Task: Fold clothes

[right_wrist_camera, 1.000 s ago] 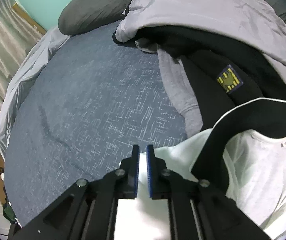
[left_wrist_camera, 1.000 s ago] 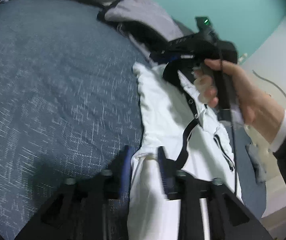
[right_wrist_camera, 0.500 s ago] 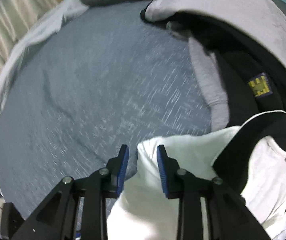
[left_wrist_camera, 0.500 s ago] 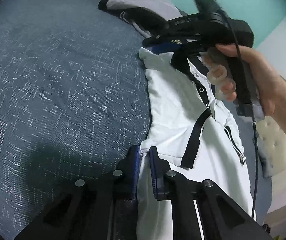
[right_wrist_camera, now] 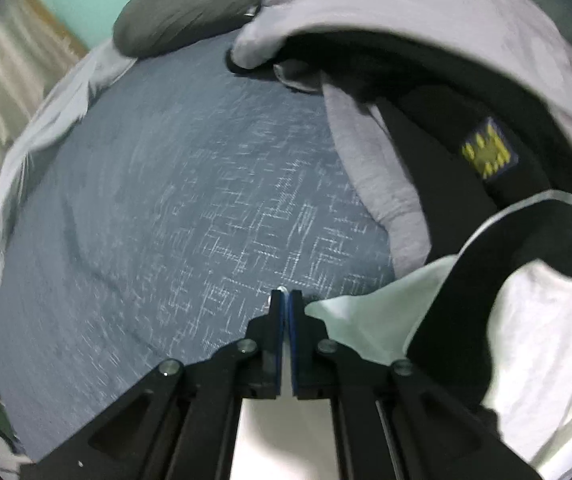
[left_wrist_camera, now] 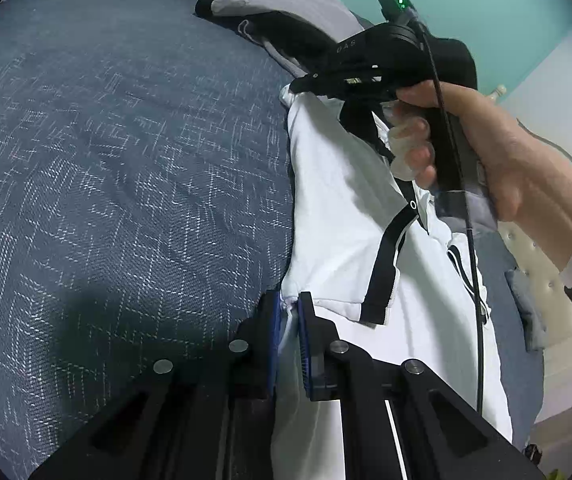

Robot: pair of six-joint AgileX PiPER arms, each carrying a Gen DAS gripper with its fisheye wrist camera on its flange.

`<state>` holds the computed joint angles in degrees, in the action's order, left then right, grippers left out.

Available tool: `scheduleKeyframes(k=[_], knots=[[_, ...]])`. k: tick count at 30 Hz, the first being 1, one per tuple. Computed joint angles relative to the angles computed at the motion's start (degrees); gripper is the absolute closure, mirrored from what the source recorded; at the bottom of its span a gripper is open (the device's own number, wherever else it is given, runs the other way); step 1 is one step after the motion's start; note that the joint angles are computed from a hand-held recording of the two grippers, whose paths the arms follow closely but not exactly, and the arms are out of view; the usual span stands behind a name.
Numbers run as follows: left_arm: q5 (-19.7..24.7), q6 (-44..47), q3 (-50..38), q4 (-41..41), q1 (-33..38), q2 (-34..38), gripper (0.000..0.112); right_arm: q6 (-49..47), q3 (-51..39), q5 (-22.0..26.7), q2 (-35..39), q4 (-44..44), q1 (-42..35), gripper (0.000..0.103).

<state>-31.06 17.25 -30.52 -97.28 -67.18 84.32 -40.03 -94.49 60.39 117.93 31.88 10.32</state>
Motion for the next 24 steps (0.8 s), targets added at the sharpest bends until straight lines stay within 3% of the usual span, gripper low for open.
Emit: scheduleKeyframes(k=[3, 11, 14, 16, 19, 20, 21, 24], knots=[[0.29, -1.49, 0.36, 1.14, 0.12, 0.10, 0.103, 1.84, -4.00, 6.41, 4.20, 1.32, -0.45, 0.101], [0.20, 0.14, -0.09, -0.24, -0.08, 0.21, 0.103, 5.18, -5.87, 6.99, 3.64, -0.80, 1.05, 0.099], [0.40, 0.21, -0.20, -0.19, 0.05, 0.25, 0.103, 6.18, -8.44, 6.12, 3.91, -3.74, 3.07, 0.091], [0.46, 0.41, -0.25, -0.30, 0.11, 0.23, 0.103, 4.76, -8.20, 5.31, 3.58, -4.74, 3.13, 0.077], [0.16, 2.10, -0.67, -1.89, -0.19, -0.05, 0.103, 4.91, -7.40, 3.99, 3.01, -8.60, 5.22, 0.078], [0.18, 2.13, -0.70, -1.90, -0.19, -0.03, 0.103, 5.49, -7.09, 3.44, 2.98, -10.23, 6.11, 0.082], [0.19, 2.15, -0.73, -1.92, -0.18, 0.00, 0.103, 6.13, -6.81, 2.93, 2.99, -11.88, 7.00, 0.093], [-0.05, 1.96, -0.76, -2.05, -0.60, 0.08, 0.103, 7.01, -6.13, 1.69, 2.85, -12.35, 7.00, 0.098]])
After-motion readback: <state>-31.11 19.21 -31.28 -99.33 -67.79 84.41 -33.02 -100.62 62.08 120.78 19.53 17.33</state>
